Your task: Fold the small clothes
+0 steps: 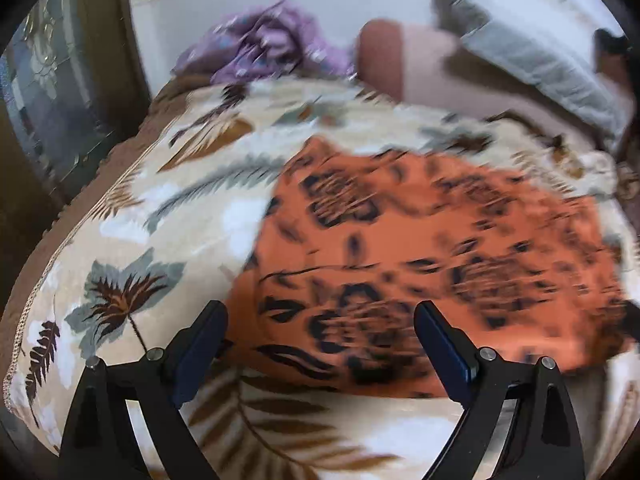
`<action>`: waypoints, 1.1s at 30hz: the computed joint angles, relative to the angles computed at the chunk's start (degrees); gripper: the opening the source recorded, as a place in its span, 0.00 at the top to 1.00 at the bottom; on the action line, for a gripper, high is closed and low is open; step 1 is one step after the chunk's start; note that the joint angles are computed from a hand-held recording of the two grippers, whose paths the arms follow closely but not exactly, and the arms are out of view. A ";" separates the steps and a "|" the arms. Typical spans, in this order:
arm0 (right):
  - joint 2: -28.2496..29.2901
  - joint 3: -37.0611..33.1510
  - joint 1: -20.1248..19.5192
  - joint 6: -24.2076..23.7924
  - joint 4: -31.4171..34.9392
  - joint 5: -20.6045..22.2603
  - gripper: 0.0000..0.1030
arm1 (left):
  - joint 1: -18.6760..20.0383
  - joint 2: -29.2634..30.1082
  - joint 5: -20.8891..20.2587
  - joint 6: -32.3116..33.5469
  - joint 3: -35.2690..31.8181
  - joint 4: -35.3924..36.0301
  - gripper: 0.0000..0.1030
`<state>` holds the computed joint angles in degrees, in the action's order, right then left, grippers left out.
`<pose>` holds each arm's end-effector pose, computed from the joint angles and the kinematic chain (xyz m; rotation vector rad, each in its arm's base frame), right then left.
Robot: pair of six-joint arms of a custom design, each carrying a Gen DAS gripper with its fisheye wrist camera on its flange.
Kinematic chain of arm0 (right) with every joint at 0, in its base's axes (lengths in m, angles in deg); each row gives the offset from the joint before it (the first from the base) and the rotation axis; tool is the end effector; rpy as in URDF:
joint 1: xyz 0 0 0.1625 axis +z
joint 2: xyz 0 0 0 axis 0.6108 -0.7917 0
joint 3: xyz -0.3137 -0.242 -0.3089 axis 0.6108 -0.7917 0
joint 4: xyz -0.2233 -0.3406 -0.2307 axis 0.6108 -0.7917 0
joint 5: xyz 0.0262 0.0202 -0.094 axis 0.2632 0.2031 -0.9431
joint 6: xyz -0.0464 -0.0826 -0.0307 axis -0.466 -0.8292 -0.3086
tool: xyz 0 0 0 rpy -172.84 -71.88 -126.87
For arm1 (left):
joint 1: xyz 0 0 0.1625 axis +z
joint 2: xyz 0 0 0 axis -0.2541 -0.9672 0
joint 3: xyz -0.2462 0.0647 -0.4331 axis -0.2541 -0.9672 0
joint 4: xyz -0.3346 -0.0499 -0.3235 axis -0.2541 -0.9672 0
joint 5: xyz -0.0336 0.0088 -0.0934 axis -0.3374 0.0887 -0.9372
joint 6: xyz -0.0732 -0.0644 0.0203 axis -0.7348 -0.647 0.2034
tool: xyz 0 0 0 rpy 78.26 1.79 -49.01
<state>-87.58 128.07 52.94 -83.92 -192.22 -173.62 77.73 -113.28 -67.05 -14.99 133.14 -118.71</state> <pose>0.1130 -0.6054 0.1161 -0.1503 -2.6992 1.0494 -0.0741 -0.6266 0.1611 0.1933 2.1394 -0.8179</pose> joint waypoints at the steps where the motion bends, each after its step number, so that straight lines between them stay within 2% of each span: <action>1: 0.32 -0.32 0.21 -0.31 0.33 -0.35 0.64 | 0.97 0.61 0.67 0.24 -0.65 0.29 0.09; 4: 1.36 -1.10 0.77 -1.19 -0.11 -2.12 0.64 | 3.30 1.30 -0.02 -2.03 -2.18 3.42 0.09; 7: 2.09 -1.87 0.76 -0.76 -0.59 -3.11 0.64 | 3.58 2.55 0.29 1.20 -2.36 -0.03 0.07; 9: 2.40 -2.79 0.42 0.24 1.66 -3.79 0.64 | 3.23 2.95 1.22 3.17 -2.18 -1.35 0.07; 11: 2.96 -4.35 -0.09 1.99 7.36 -5.72 0.64 | 3.01 3.18 1.71 3.26 -2.25 -1.39 0.06; 16: 2.61 -3.85 -0.33 2.10 6.55 -4.70 0.64 | 2.71 3.22 2.40 3.73 -2.41 -1.08 0.07; 19: 2.06 -3.02 -0.58 2.43 5.55 -2.71 0.64 | 2.56 3.02 2.64 3.76 -2.24 -1.00 0.07; 27: 0.39 -0.68 0.04 -1.11 2.59 3.49 0.63 | 1.19 1.79 2.74 3.06 -0.38 -0.11 0.07; 33: -0.14 0.02 0.14 -1.51 2.89 4.47 0.63 | -0.32 0.87 2.75 3.16 1.05 -1.32 0.07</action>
